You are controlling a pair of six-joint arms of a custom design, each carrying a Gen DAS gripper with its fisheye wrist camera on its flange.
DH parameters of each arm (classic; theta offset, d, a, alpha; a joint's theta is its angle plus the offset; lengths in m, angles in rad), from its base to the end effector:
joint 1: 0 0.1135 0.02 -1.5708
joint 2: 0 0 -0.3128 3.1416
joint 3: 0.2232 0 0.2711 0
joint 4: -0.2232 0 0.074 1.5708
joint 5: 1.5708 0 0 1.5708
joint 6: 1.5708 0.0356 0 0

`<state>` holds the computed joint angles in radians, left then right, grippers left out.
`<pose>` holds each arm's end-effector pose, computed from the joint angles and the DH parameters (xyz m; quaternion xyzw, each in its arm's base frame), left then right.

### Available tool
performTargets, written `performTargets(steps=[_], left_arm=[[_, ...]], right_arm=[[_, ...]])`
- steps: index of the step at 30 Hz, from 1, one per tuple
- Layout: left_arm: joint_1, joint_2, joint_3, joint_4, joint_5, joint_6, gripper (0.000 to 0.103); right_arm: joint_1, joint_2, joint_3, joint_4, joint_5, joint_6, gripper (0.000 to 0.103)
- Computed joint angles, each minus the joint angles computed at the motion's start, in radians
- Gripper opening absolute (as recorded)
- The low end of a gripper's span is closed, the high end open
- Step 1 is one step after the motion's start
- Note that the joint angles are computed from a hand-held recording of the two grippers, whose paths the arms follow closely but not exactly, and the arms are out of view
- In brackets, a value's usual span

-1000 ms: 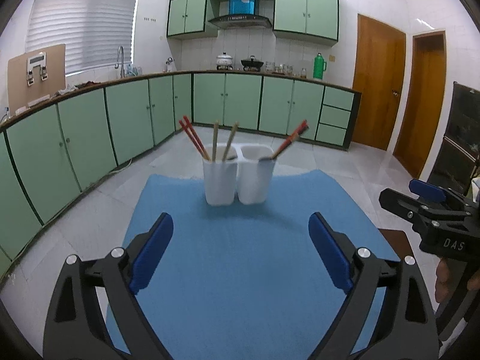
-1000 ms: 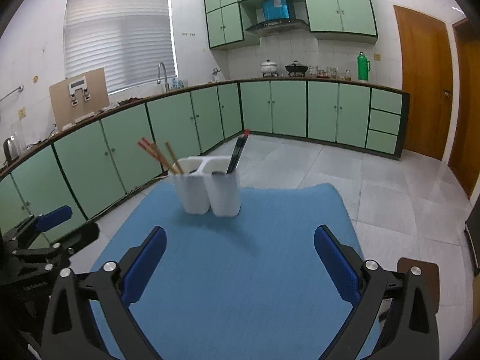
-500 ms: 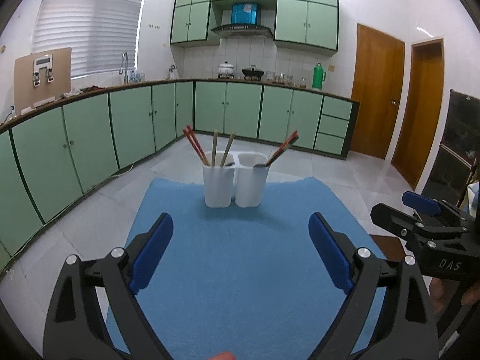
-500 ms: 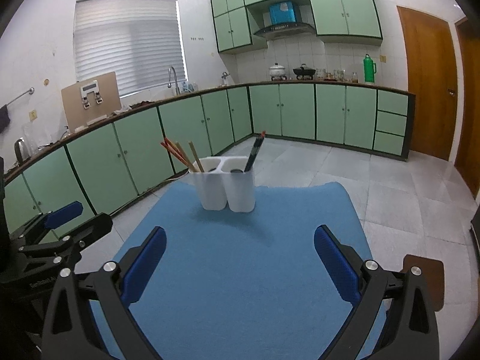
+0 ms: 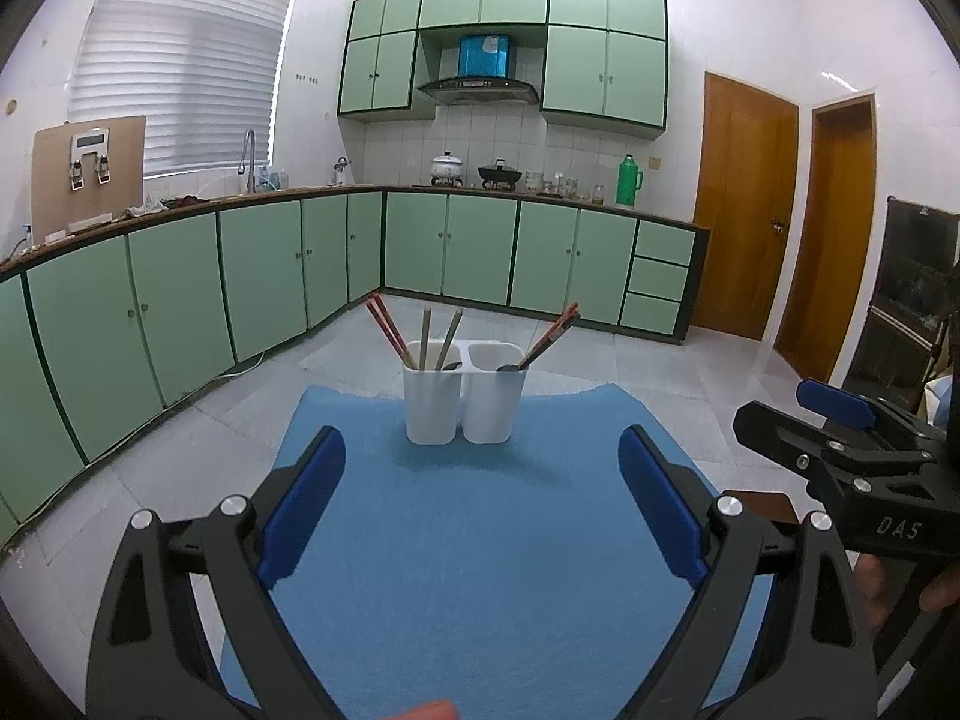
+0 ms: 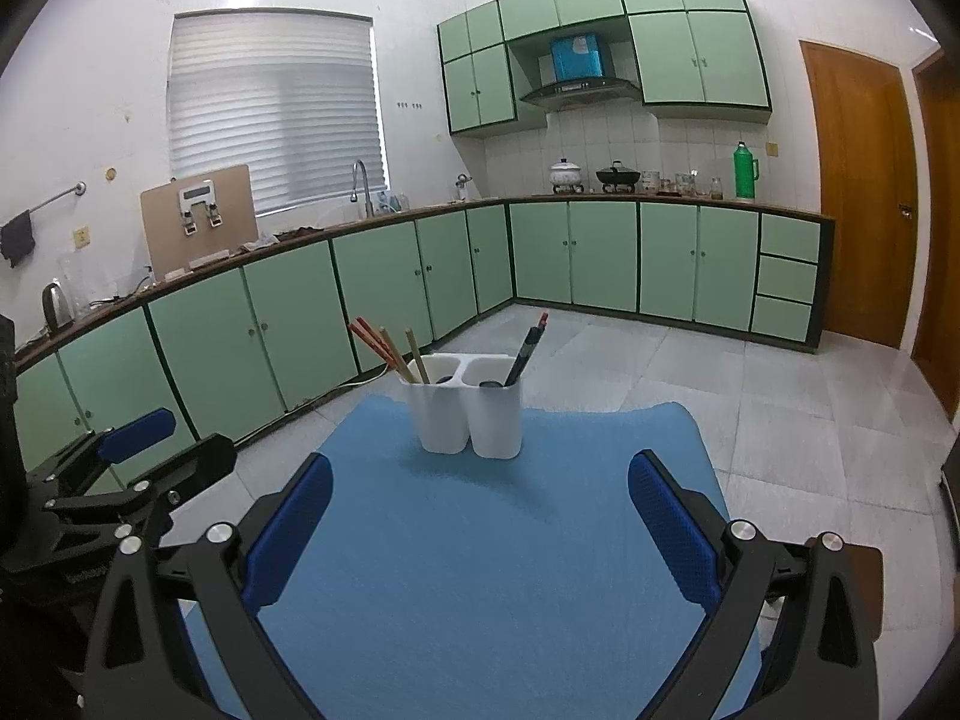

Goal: Organize utensils

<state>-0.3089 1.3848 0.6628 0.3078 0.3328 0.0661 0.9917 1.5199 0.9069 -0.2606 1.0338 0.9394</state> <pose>0.2811 -0.1019 0.2479 0.2429 0.7945 -0.2030 0.5183 0.1975 0.2461 0.2522 0.1474 0.8212 -0.0201 0.5509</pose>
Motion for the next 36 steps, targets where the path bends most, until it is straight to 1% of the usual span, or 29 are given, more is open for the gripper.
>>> performTargets(steps=[18,36], left_arm=[[0.015,-0.045,-0.029,0.024,0.012,-0.007,0.090],[0.032,-0.056,-0.026,0.006,0.028,0.000,0.090]], right_arm=[[0.015,-0.003,0.013,-0.005,0.027,-0.011,0.097],[0.013,0.000,0.026,-0.014,0.023,-0.016,0.097]])
